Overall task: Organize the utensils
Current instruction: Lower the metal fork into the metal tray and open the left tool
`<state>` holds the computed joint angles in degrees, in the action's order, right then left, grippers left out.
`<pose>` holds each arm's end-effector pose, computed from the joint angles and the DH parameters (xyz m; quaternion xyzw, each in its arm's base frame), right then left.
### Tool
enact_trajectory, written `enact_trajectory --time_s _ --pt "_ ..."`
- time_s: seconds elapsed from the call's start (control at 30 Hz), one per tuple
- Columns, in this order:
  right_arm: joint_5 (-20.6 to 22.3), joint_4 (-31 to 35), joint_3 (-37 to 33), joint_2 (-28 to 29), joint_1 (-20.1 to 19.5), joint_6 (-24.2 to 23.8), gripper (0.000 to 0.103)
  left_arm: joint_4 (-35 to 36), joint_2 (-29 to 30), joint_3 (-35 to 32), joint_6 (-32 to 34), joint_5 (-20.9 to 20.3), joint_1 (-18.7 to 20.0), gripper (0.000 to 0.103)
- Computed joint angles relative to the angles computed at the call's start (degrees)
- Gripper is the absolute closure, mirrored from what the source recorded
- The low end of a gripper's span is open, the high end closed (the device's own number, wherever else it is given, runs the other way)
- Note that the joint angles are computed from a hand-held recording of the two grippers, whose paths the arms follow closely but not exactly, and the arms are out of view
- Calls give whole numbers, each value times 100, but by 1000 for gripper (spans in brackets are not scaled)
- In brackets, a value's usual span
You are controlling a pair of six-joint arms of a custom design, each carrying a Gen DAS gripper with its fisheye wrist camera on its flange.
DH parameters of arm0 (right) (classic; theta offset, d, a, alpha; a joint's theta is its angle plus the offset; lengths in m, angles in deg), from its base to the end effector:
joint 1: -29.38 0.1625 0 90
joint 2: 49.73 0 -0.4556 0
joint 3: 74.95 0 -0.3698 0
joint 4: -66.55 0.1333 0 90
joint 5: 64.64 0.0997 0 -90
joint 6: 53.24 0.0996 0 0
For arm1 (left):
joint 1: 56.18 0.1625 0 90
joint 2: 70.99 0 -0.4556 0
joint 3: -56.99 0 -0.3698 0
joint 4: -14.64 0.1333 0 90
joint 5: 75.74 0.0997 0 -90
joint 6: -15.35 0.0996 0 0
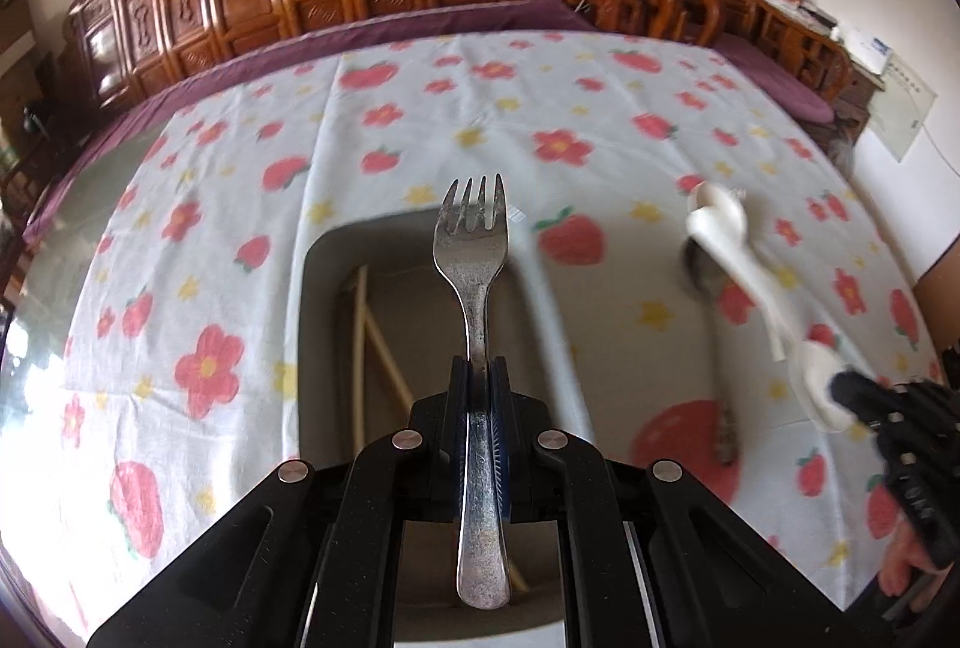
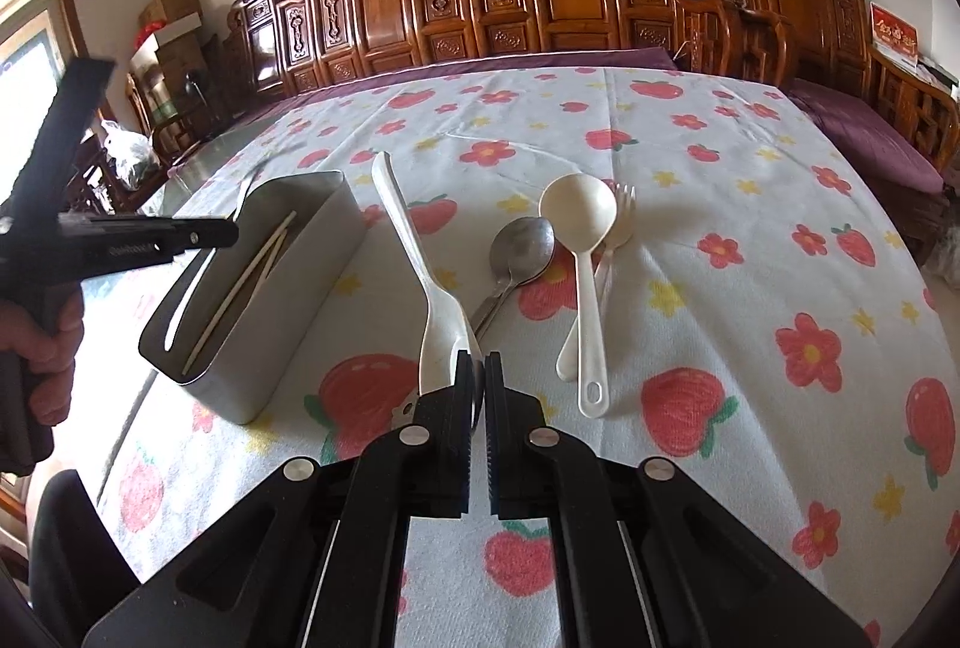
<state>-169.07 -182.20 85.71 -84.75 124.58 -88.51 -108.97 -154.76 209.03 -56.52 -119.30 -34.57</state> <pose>0.1347 -0.2828 0.0971 0.2953 -0.9046 0.2418 0.1896 -0.1375 -0.2755 0.1587 0.0907 0.8804 -0.2609 0.3854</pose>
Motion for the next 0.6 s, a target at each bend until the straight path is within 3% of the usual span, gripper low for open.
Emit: enact_trajectory --time_s 0.3,0.6 --pt "-40 -9 -24 62 -13 -35 98 -610 331 166 356 -25 642 97" --pt "-71 97 -53 18 18 -10 98 -796 539 170 507 -157 808 96"
